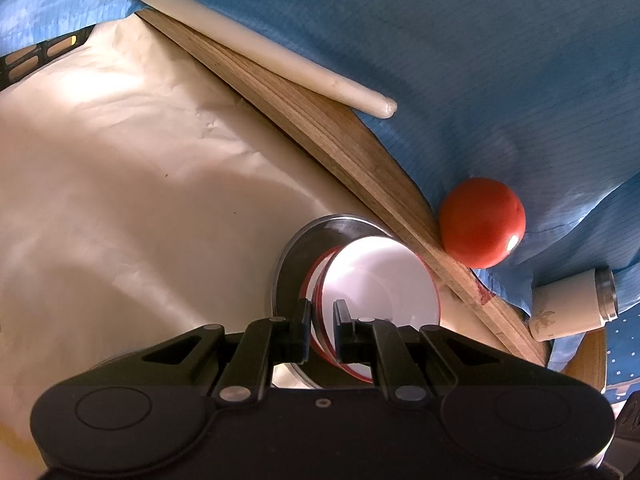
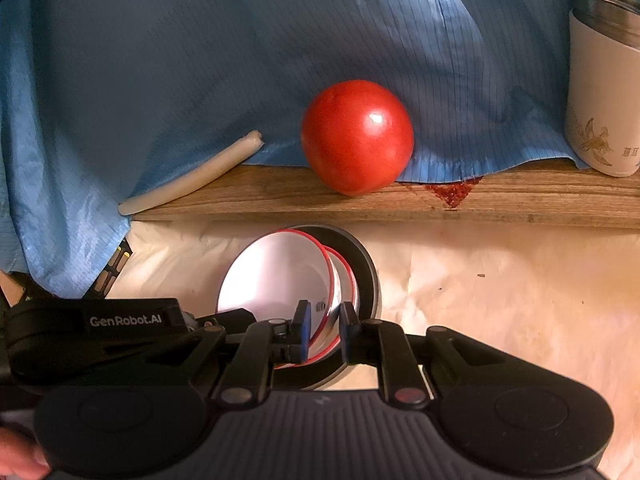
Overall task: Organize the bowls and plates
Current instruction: 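Lower the second white bowl into the first white bowl with both grippers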
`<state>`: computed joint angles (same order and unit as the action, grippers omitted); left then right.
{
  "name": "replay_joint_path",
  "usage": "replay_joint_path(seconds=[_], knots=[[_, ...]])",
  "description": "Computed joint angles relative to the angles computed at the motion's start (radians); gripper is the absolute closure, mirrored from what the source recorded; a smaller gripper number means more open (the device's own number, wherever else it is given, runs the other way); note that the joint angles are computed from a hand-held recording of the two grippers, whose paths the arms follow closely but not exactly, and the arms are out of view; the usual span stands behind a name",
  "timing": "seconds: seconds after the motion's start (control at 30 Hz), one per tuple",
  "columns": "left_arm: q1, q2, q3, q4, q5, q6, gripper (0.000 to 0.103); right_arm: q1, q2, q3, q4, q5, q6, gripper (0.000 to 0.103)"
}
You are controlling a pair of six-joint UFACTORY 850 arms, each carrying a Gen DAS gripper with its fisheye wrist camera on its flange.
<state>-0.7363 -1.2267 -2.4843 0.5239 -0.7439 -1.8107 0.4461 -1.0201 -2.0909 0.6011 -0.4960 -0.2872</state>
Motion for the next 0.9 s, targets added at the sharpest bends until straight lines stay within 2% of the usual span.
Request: replay_joint_path(seconds=[0.33, 0.53, 0.6, 0.9], knots=[[0.001, -0.013, -0.023, -0.003, -0.013, 0.008, 0.092, 0.008, -0.017, -0.033, -0.096, -0.022, 0.078, 0.084], [0.000, -0.024, -0.044, -0.004, -0.027, 0.014, 0.091, 0.011, -0.020, -0.038, -0.108, -0.022, 0.081, 0.083], [-0.001, -0.029, -0.053, -0.001, -0.035, 0.013, 0.086, 0.012, -0.020, -0.039, -0.107, -0.021, 0.078, 0.083], [-0.001, -0.037, -0.066, -0.002, -0.043, 0.030, 0.087, 0.012, -0.017, -0.030, -0.098, -0.018, 0.066, 0.083]])
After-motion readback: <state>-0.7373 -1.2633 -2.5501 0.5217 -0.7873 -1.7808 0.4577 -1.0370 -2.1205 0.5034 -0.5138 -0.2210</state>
